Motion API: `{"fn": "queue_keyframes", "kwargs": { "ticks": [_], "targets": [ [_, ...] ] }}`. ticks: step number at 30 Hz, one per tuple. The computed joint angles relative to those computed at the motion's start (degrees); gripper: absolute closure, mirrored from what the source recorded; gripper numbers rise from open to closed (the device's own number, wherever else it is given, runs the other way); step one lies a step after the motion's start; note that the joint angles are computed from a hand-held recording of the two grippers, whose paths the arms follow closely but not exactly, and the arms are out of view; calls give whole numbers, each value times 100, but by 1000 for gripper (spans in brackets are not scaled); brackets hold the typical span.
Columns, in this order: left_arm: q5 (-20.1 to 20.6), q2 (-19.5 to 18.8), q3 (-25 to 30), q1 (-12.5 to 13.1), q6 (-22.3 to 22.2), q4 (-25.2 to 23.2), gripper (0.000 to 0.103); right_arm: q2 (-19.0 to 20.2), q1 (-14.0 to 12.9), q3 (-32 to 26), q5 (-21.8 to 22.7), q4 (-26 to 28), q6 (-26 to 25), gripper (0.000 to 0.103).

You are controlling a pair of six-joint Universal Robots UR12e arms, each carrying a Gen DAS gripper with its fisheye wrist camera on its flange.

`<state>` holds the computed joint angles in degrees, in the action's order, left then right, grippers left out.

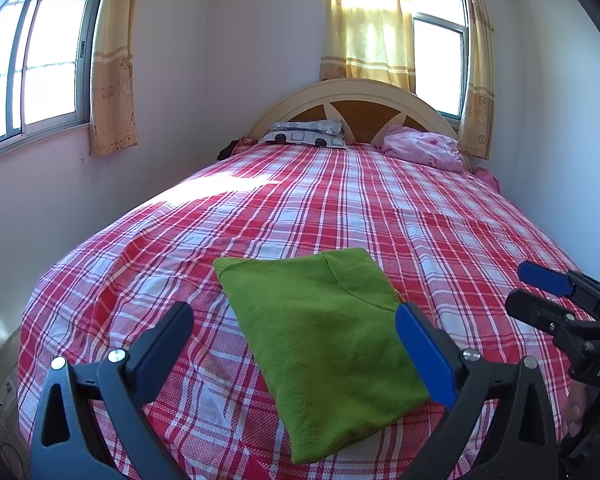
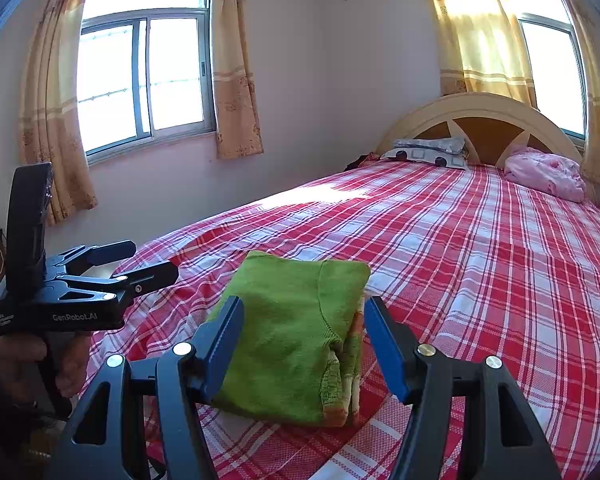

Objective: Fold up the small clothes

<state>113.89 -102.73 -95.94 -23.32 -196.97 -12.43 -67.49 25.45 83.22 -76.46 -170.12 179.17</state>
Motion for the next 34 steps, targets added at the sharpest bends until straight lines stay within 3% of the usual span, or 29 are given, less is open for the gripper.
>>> {"fn": "queue_keyframes", "kwargs": {
  "ticks": [14,34],
  "targets": [
    [-127,27,-2,35,6,-86,0,-14,-4,34,4,-81,14,39],
    [459,-35,51,-6,-127,-264,0,-7,9,37,11,19,-24,39]
  ]
}}
